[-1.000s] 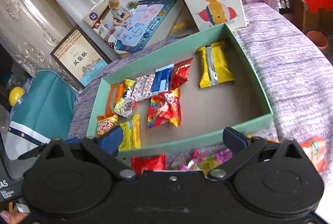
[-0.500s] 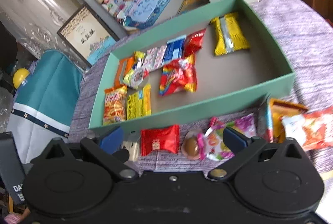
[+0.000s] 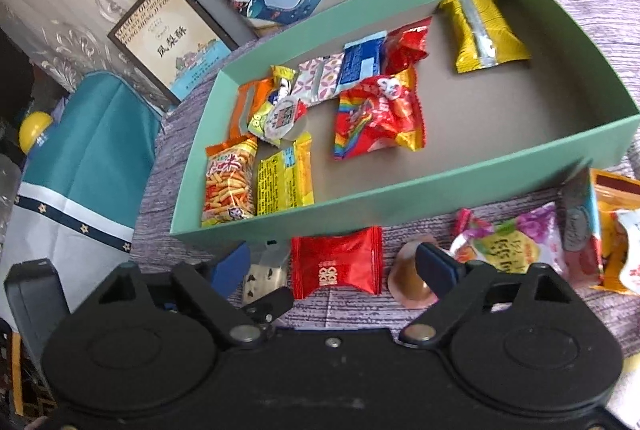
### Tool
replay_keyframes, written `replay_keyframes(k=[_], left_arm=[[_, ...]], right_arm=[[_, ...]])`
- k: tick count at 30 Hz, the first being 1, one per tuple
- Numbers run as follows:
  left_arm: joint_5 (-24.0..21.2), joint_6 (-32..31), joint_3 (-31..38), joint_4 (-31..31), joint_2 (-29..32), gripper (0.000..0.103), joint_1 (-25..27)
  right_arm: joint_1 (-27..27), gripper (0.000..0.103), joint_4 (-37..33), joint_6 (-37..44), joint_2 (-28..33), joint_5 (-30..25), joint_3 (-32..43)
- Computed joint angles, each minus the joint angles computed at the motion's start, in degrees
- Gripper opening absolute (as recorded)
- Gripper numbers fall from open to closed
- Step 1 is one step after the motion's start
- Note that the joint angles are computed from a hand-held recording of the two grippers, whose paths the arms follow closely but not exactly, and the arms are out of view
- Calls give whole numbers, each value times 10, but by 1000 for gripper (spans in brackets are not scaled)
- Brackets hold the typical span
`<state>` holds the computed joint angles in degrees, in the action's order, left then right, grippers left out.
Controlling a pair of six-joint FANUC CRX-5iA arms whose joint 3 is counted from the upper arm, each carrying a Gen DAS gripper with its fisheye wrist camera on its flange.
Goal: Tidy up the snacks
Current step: 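Grasp the clear cake pack with left tool while right tool grasps red candy, then carry the cake pack and red candy into the box and open both tools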
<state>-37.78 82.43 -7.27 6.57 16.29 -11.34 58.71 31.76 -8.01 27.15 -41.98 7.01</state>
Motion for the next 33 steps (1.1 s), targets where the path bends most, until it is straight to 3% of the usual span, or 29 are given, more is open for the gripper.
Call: replay_keyframes(k=[2, 4, 7, 16, 20, 25, 29, 33], left_arm=[[14, -10, -8, 6, -2, 52, 1], [33, -19, -18, 1, -10, 33, 0], [47, -78, -49, 67, -19, 33, 19], [60, -143, -102, 153, -40, 33, 59], [65, -169, -120, 181, -48, 34, 70], [69, -171, -123, 187, -48, 34, 69], [78, -164, -127, 179, -51, 34, 65], [76, -148, -126, 164, -56, 33, 63]], right_arm=[[-1, 88, -15, 22, 10, -9, 17], [-2, 88, -29, 41, 21, -19, 33], [-1, 88, -38, 59, 32, -33, 51], [8, 85, -78, 156, 102, -110, 157], [25, 82, -39, 185, 142, -173, 201], [42, 55, 9, 234, 188, -252, 253], [43, 29, 10, 216, 165, -232, 223], [40, 19, -1, 188, 136, -209, 184]])
